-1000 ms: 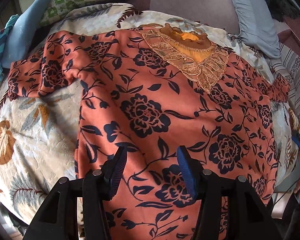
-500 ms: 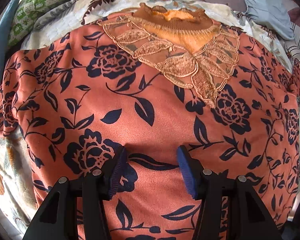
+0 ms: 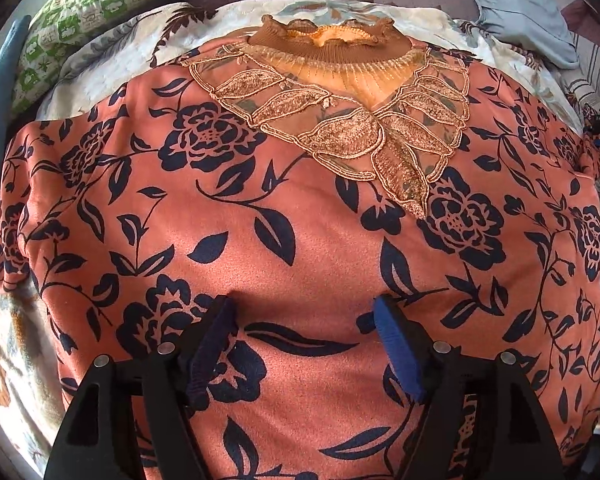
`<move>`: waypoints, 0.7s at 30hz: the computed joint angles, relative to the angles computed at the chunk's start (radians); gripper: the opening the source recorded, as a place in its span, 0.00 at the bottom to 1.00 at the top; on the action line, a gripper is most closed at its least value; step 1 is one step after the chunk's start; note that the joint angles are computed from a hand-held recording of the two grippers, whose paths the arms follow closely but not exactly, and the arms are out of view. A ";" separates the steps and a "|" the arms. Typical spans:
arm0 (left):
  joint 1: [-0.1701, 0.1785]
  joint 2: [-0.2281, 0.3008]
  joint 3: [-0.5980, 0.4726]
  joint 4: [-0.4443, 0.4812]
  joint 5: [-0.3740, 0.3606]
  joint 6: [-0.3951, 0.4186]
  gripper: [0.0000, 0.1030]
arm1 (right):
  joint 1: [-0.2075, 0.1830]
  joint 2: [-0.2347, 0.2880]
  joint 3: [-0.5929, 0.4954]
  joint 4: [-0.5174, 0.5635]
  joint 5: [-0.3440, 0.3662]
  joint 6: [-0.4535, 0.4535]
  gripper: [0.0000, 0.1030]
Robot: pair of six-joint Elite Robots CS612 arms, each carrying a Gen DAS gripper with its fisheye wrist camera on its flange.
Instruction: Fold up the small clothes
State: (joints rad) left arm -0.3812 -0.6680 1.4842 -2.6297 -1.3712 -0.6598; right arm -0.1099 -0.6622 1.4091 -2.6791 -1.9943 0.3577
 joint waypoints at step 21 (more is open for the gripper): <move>0.006 -0.110 0.119 -0.112 -0.046 -0.081 0.69 | 0.132 -0.118 0.168 -0.474 0.521 -0.234 0.07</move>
State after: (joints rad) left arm -0.3756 -0.7777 1.6036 -2.7418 -1.4176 -0.7405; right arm 0.0220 -0.7804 1.5773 -3.1532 -1.4735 0.1234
